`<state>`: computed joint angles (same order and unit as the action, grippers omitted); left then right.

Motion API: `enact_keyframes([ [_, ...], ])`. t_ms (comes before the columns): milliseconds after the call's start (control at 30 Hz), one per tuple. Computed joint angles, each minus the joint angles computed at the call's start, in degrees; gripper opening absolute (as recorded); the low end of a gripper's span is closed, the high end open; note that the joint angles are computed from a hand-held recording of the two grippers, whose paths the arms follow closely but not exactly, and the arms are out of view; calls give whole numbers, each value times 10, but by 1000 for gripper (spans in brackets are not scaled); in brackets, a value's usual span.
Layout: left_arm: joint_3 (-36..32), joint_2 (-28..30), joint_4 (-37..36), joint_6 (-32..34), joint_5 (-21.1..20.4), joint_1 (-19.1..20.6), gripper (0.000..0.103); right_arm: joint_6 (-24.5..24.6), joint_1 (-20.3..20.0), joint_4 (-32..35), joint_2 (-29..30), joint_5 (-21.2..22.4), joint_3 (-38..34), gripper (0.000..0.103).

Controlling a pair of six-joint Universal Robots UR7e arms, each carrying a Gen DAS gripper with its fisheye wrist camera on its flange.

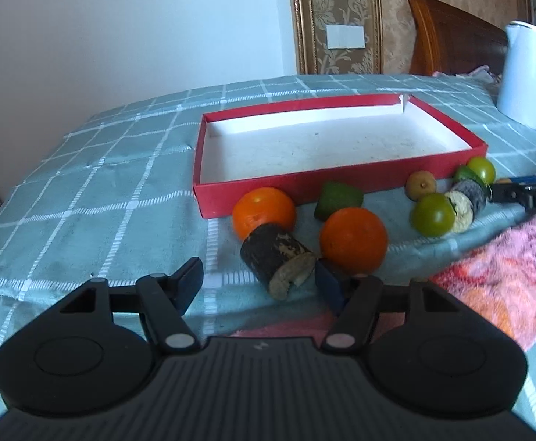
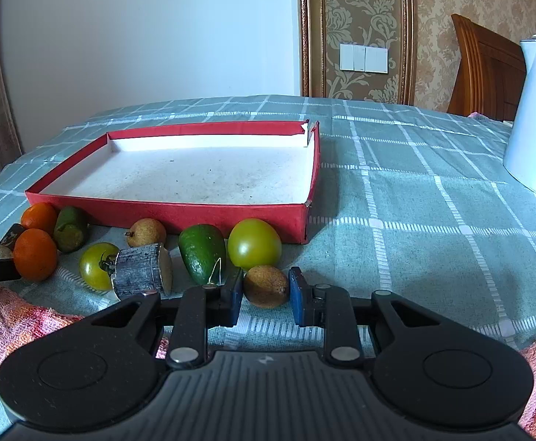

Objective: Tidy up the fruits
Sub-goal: 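Lift the brown fruit with the right gripper while the left gripper grasps the dark block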

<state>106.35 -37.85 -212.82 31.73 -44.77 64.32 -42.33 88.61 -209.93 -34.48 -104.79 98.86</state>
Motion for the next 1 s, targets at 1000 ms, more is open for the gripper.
enact_keyframes([
  [1000,28,-17,-85,-50,-131,41,30,-37,18,-43,-10,22,9,26],
])
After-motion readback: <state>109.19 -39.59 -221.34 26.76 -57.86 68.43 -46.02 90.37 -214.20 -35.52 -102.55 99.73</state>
